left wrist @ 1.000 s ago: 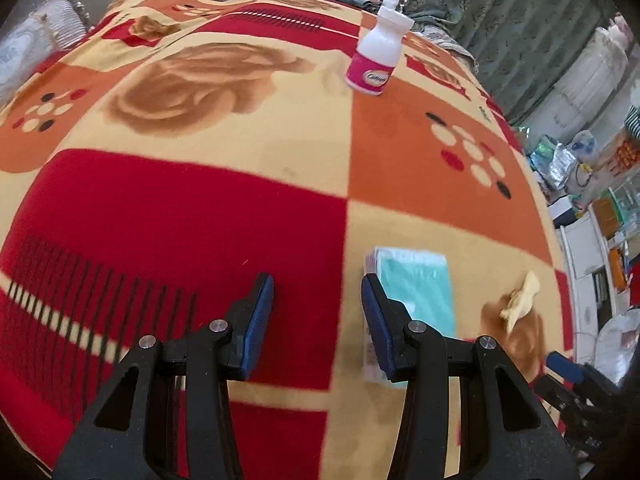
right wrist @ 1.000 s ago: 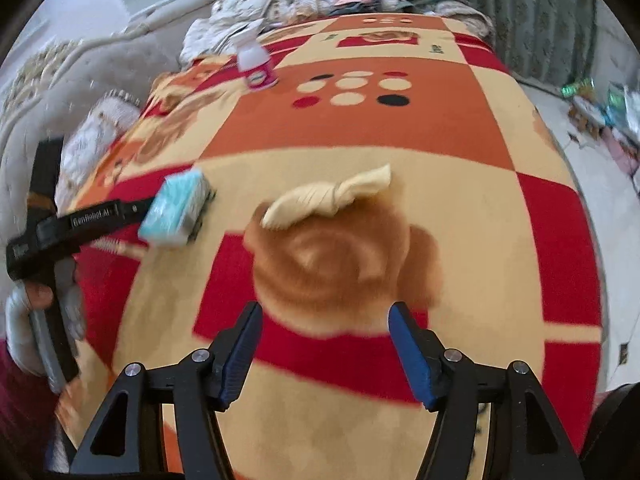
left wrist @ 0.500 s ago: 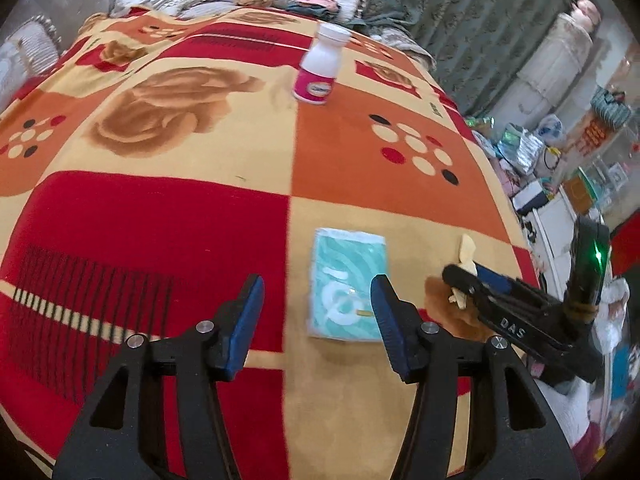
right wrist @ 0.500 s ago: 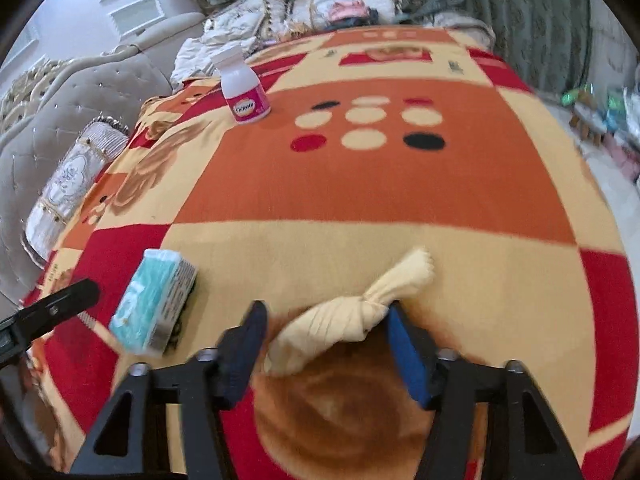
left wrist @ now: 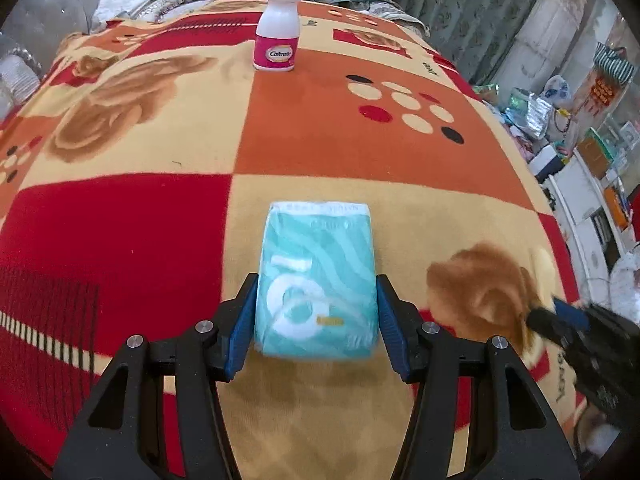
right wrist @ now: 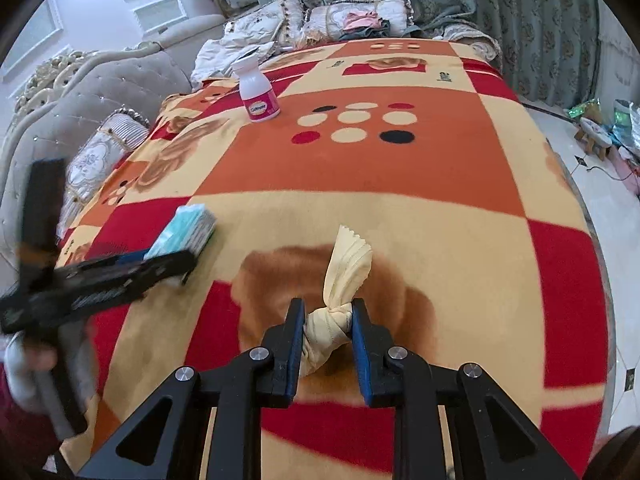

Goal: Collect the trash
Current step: 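Grasp the blue tissue pack with the left tool while the right grasps the cream cloth, then carry the tissue pack and cream cloth over the black bin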

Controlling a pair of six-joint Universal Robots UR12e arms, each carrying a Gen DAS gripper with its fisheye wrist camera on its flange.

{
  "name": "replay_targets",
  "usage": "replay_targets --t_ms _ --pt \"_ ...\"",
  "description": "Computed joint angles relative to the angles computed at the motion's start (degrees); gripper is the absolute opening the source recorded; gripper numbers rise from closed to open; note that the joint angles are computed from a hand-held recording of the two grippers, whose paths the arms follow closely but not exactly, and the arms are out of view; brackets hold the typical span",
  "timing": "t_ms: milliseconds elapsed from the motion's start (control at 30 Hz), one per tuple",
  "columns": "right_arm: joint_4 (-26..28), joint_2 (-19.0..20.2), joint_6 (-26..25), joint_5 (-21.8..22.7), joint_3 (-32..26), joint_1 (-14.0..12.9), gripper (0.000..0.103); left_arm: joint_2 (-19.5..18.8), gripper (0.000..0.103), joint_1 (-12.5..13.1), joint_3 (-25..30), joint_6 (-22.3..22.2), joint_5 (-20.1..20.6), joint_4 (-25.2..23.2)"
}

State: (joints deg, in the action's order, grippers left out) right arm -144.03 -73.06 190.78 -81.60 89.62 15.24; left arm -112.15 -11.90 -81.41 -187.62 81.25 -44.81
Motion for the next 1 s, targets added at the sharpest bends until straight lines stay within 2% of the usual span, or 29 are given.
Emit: replay_targets --t_ms 33,67,200,700,1000 --pt "-0.02 -0.35 -0.11 0.03 0.42 0.04 0.022 -0.04 0.054 0.08 -0.03 -0.34 -0.21 0.36" --pt "-0.18 -0.80 -0.19 0.15 0.97 0.04 0.022 -0.08 0.047 0.17 0.03 -0.66 -0.54 0.39" --pt "-1.24 -2.25 -0.20 0.62 2.78 0.10 0.022 0.69 0.042 0.01 -0.65 -0.67 -0.55 0.18" --pt "-1.45 -6.69 0.10 0.90 7.68 0.89 0.022 7.68 0.042 -2.82 -8.62 1.50 0.18 3.00" --pt "-2.12 -10.19 1.56 0.36 11.97 0.92 0.022 10.40 0.042 -5.37 -11.65 3.45 0.01 4.08"
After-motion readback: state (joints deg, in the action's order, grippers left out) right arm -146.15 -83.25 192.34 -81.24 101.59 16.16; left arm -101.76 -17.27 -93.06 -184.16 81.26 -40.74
